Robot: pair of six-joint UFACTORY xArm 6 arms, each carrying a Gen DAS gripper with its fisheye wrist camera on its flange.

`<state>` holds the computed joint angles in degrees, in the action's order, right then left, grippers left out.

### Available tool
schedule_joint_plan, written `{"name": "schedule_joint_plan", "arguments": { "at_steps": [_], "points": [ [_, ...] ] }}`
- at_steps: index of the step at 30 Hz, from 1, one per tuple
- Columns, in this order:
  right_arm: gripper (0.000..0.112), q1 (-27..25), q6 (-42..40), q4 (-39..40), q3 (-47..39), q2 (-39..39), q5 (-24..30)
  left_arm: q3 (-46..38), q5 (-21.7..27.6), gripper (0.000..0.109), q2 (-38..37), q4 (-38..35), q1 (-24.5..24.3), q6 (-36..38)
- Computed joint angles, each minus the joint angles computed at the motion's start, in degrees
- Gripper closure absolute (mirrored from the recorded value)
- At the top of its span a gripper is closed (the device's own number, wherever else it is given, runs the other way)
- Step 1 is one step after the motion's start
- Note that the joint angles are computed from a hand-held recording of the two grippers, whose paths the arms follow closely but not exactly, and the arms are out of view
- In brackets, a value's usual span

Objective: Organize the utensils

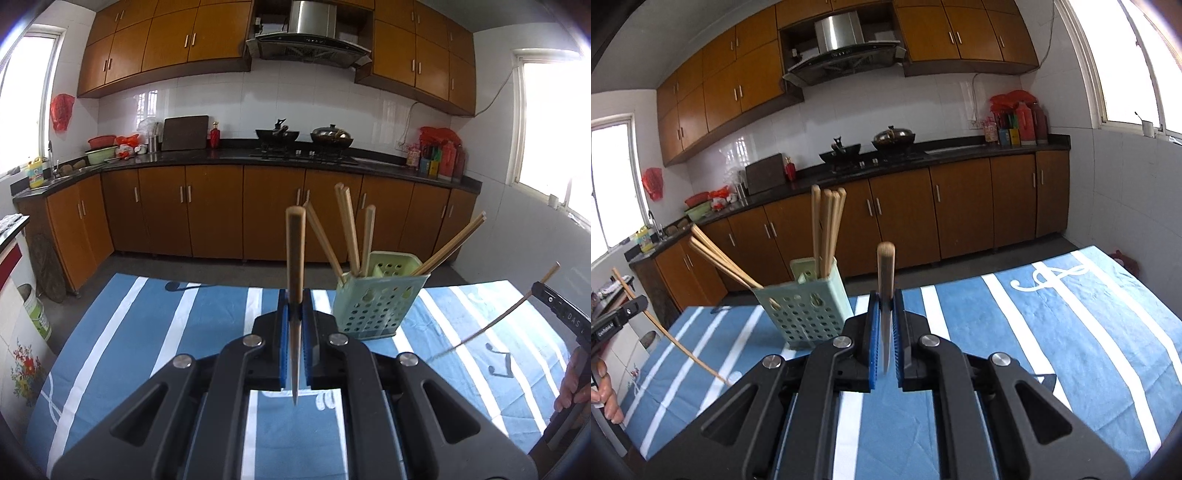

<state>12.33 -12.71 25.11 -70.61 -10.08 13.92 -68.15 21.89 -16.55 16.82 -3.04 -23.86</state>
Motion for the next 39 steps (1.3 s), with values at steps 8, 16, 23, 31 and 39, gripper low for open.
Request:
{"name": "schedule_joint_plan", "arguments": {
  "at_steps": [8,16,23,31,39],
  "points": [
    [0.105,2.71,-9.67,10.80,-10.29,3.40,-0.01,-8.19,-1.23,0.101,3.75,-3.77,-2.52,3.63],
    [0.105,6.62,-12.96,14.46,-23.97,13.25,-8.63,-25.10,-3.82,0.101,14.75,6.75,-4.95,-8.58],
    [0.105,5.53,2.28,2.17,-32.10,22.69,-10.66,-41.58,-2.35,0.101,27.44,23.38,-5.47,-24.87],
    [0.105,5.44,1.75,2.71,-35.75,27.93,-8.09,-45.42,-1.63,0.101,34.63,17.00,-5.10,-21.37],
    [0.104,5.52,-1.56,5.55,-33.71,26.83,-4.45,-42.58,-2.41,0.091,34.83,10.03,-4.14,-16.23]
  ]
}}
